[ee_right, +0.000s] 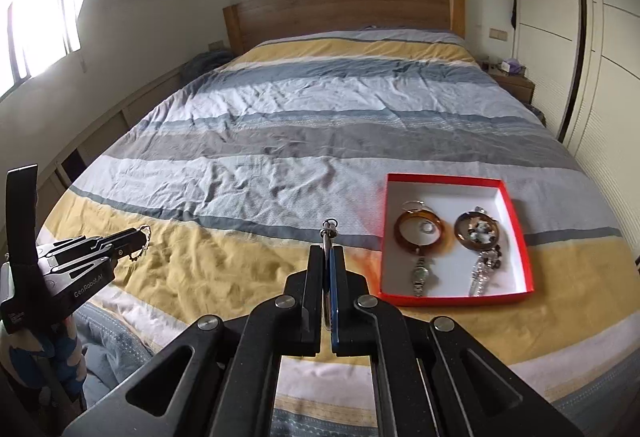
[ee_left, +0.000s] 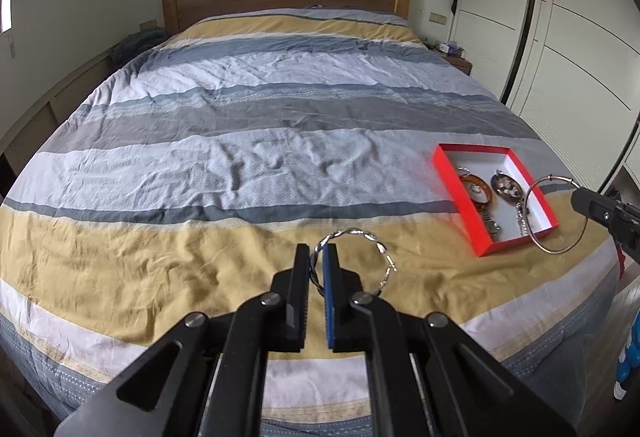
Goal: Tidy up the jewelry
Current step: 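Carry both hoops into the red box and open both tools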
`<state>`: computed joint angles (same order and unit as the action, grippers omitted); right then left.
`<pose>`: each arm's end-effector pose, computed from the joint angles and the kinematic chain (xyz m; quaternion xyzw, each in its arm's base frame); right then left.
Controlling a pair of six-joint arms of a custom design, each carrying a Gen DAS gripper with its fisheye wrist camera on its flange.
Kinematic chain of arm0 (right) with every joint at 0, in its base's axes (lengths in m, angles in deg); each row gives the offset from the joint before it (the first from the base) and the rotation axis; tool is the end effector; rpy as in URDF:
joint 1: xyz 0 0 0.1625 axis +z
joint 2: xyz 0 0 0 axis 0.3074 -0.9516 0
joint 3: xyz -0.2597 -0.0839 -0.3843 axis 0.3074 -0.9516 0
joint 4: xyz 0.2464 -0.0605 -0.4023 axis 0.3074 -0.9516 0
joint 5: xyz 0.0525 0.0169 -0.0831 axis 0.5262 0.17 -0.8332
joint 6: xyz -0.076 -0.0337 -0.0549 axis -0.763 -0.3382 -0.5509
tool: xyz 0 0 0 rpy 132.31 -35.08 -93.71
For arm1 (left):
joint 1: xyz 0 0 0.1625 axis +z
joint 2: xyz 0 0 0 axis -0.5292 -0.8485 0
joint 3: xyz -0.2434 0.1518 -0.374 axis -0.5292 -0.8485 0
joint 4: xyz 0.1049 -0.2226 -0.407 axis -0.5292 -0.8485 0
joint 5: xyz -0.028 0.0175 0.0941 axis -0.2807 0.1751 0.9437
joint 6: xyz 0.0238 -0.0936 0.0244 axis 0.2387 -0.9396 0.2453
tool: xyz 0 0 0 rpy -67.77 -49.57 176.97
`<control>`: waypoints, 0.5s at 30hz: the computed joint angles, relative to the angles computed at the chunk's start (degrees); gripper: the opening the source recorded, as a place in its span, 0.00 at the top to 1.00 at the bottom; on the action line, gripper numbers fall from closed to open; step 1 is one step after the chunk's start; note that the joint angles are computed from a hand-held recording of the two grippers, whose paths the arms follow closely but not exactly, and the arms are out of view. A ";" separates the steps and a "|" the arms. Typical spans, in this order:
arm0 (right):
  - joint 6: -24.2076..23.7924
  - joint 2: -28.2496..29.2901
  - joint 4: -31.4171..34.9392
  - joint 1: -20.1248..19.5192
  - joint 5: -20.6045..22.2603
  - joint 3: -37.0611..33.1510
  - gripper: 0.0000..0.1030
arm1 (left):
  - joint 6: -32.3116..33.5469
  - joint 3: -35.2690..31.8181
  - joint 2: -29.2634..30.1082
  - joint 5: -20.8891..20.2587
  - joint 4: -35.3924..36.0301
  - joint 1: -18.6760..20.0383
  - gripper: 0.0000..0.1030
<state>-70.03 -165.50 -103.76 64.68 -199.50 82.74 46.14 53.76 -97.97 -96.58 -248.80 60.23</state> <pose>0.0487 -0.3391 0.3857 0.0532 -0.8391 0.4257 0.3345 -0.4081 -0.4456 -0.0058 0.3314 0.8747 -0.2507 0.2493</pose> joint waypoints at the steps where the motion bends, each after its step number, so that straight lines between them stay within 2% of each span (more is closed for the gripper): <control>1: -0.11 -1.90 0.63 -0.70 0.29 0.50 0.97 | -0.18 -0.14 0.17 -0.51 0.09 -0.48 0.95; 9: -2.19 -15.90 8.06 -11.32 6.61 1.62 0.97 | 0.10 -4.32 4.33 -4.68 1.01 -3.24 0.95; 15: -3.46 -19.29 11.51 -20.28 12.71 -0.06 0.97 | 2.51 -9.68 9.60 -7.85 2.35 -4.11 0.95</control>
